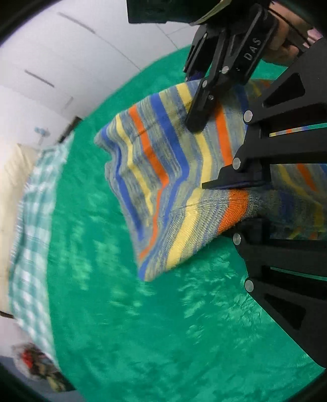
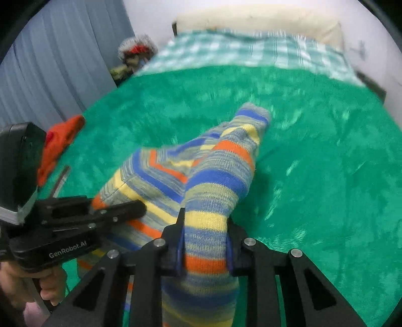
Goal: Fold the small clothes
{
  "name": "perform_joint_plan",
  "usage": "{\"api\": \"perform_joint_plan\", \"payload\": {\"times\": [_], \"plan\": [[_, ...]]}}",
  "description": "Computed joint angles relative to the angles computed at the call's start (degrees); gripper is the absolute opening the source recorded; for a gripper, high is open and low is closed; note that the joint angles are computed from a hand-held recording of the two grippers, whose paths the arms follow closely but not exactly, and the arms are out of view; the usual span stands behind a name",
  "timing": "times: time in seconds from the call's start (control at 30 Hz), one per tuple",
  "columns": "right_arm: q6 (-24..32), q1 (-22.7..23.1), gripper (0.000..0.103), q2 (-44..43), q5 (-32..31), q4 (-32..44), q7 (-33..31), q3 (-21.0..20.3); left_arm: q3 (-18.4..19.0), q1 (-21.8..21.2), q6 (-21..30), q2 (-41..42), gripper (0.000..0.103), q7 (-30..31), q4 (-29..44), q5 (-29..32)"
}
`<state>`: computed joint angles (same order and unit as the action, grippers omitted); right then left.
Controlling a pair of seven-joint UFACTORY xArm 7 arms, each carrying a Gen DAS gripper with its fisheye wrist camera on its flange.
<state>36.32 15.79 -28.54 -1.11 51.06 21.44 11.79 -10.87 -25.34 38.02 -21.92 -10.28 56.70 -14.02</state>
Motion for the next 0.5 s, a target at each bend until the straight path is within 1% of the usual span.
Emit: {"api": "perform_joint_plan", "payload": {"times": [0.07, 0.13, 0.17, 0.2, 0.23, 0.27, 0.3, 0.37, 0.4, 0.43, 0.5], "plan": [[-0.1, 0.1, 0.025, -2.6, 0.7, -0.3, -0.2, -0.8, -0.1, -0.3, -0.5, -1.4, 0.016, -0.1, 0.2, -0.3], [0.5, 0.7, 0.025, -4.7, 2.3, -0.8, -1.0, -2.2, -0.7, -0.2, -0.2, -1.6, 0.025, -1.0, 0.4, 0.3], [0.9, 0.8, 0.028, -4.5, 2.9, -0.6, -1.4, -2.6, -1.5, 0.4, 1.9, -1.0, 0.048, -2.6, 0.5, 1.5], [2.5, 0.5, 0.035, -4.8, 3.3, -1.0, -1.4, -2.9, -2.3, 1.1, 4.2, 0.3, 0.08, -4.3, 1.1, 3.1], [5.4, -0.5, 0.061, -5.3, 2.9, -1.3, -0.9, -2.7, -4.0, 2.4, 6.8, 0.4, 0.087, -7.7, 0.2, 6.3], [8.6, -2.1, 0.091, -5.7, 1.4, -1.7, 0.2, -1.9, -5.2, 3.3, 8.6, -0.5, 0.084, -10.7, -1.3, 9.2], [11.4, -3.9, 0.095, -8.3, -0.7, -3.8, 1.8, -0.8, -5.9, 3.4, 10.2, -2.4, 0.083, -12.6, -3.5, 11.0], [14.3, -3.6, 0.094, -14.1, -1.1, -7.3, 1.0, -1.5, -5.8, 1.9, 11.7, -8.6, 0.084, -13.5, -8.7, 11.3], [17.0, -3.4, 0.094, -17.6, -1.4, -8.9, 0.6, -1.4, -6.5, 1.3, 12.9, -12.1, 0.084, -14.5, -10.5, 12.0], [19.8, -3.3, 0.094, -20.5, -1.7, -9.8, 0.4, -0.9, -7.7, 1.0, 14.9, -15.6, 0.086, -15.7, -11.5, 13.2], [26.2, -2.2, 0.094, -26.7, -1.4, -10.4, 0.6, 0.6, -10.6, 0.8, 18.9, -20.4, 0.093, -18.0, -11.0, 15.6]]}}
